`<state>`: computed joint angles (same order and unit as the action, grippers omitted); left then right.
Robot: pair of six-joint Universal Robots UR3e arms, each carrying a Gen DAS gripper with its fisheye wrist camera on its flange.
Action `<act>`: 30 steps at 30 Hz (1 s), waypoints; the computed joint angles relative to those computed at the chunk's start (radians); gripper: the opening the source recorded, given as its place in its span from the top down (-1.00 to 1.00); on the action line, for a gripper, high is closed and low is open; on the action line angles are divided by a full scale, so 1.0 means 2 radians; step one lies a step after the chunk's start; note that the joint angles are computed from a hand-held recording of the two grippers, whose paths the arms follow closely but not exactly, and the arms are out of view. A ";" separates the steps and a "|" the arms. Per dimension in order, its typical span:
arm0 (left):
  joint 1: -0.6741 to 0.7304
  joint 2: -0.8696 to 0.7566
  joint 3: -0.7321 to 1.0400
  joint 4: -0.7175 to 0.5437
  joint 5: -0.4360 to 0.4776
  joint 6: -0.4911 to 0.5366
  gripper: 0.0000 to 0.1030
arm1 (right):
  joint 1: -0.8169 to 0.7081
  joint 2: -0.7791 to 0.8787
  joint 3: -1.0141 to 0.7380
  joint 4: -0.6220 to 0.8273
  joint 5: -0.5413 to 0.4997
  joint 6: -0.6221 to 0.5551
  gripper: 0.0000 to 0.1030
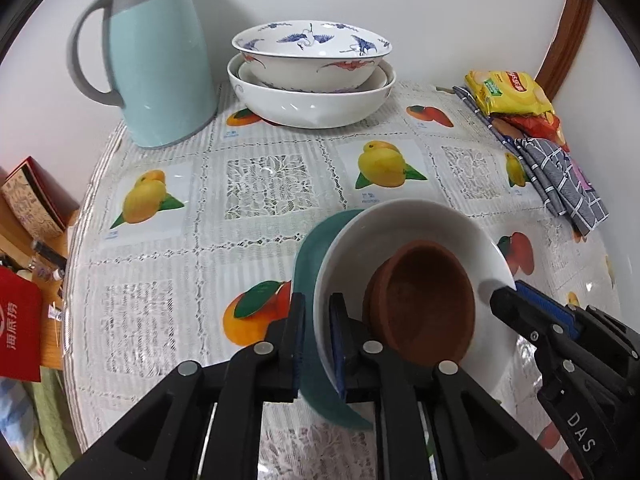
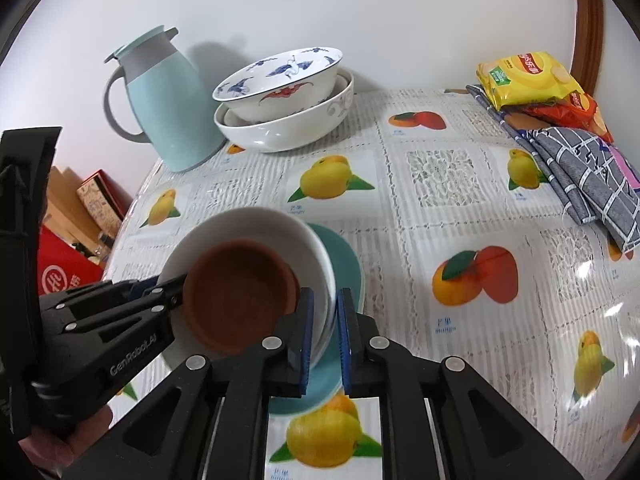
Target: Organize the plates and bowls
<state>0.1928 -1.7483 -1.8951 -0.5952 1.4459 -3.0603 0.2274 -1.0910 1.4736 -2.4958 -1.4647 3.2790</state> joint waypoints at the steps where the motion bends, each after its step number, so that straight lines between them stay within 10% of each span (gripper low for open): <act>1: 0.000 0.006 -0.004 -0.002 0.000 0.001 0.44 | -0.002 -0.007 0.007 0.001 0.004 -0.001 0.75; 13: -0.045 0.179 -0.099 0.007 0.052 -0.020 -0.27 | 0.004 -0.168 0.147 -0.014 -0.020 -0.013 0.13; 23: -0.145 0.293 -0.140 -0.027 0.132 -0.097 -0.44 | -0.011 -0.344 0.247 0.041 -0.044 -0.028 0.01; 26: -0.183 0.310 -0.139 -0.032 0.158 -0.121 -0.45 | -0.015 -0.392 0.269 0.058 -0.052 -0.023 -0.43; 30: -0.222 0.331 -0.137 -0.045 0.188 -0.151 -0.52 | -0.021 -0.451 0.294 0.069 -0.067 -0.023 -0.53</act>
<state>-0.2520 -1.0871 -2.1688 -0.6855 1.8224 -3.3621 0.1860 -1.9927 2.0618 -2.3584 -1.5978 3.2336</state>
